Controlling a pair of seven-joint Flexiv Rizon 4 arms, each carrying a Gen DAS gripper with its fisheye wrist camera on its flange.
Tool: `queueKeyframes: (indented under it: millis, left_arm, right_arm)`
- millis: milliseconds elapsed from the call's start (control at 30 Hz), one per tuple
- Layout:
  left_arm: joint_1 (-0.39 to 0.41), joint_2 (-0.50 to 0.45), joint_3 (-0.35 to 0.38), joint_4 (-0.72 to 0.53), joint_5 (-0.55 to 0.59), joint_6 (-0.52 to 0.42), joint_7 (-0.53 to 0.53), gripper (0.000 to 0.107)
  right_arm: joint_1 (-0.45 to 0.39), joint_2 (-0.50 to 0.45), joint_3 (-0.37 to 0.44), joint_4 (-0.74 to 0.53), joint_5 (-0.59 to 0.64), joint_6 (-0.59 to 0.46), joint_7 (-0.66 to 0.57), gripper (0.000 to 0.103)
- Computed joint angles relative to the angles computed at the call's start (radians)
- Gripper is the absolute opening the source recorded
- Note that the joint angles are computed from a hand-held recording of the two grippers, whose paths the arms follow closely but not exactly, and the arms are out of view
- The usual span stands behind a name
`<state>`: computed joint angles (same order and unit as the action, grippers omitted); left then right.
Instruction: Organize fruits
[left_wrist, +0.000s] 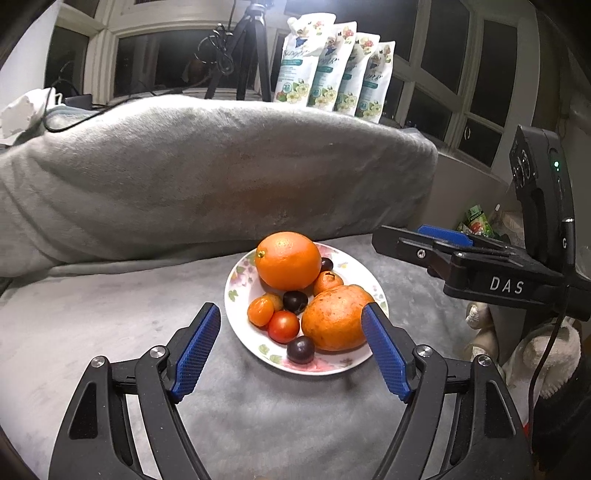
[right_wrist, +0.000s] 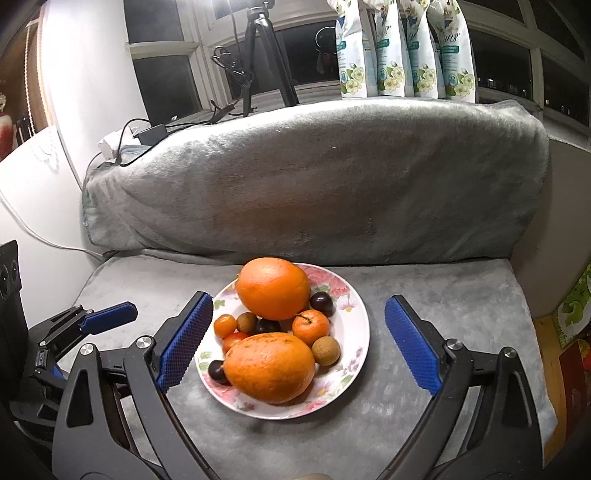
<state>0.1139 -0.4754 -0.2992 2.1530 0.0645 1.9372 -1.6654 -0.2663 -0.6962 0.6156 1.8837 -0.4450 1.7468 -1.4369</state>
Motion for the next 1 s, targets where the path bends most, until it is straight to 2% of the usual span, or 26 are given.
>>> queueKeyframes:
  millis: [200,300,633,733,867,1000]
  left_arm:
    - [0.014,0.042,0.002,0.051,0.018,0.029,-0.026,0.079]
    - [0.028,0.068,0.0,0.084,0.036,0.051,-0.056,0.079]
    - [-0.056,0.128,0.112,0.158,0.035,0.098,-0.089,0.079]
    - [-0.059,0.136,0.118,0.174,0.039,0.105,-0.102,0.079]
    - [-0.099,0.145,0.156,0.187,0.019,0.109,-0.09,0.079]
    - [-0.098,0.157,0.158,0.201,0.016,0.11,-0.096,0.079]
  right_arm:
    - [0.036,0.05,-0.049,0.06,0.007,0.051,0.022,0.096]
    - [0.073,0.084,-0.103,0.102,0.006,0.103,0.052,0.096]
    - [0.218,0.184,-0.296,0.252,0.002,0.261,0.116,0.096]
    - [0.269,0.21,-0.358,0.305,0.009,0.304,0.125,0.096]
    - [0.244,0.216,-0.363,0.338,-0.058,0.317,0.189,0.096]
    - [0.241,0.218,-0.381,0.351,-0.085,0.334,0.237,0.096]
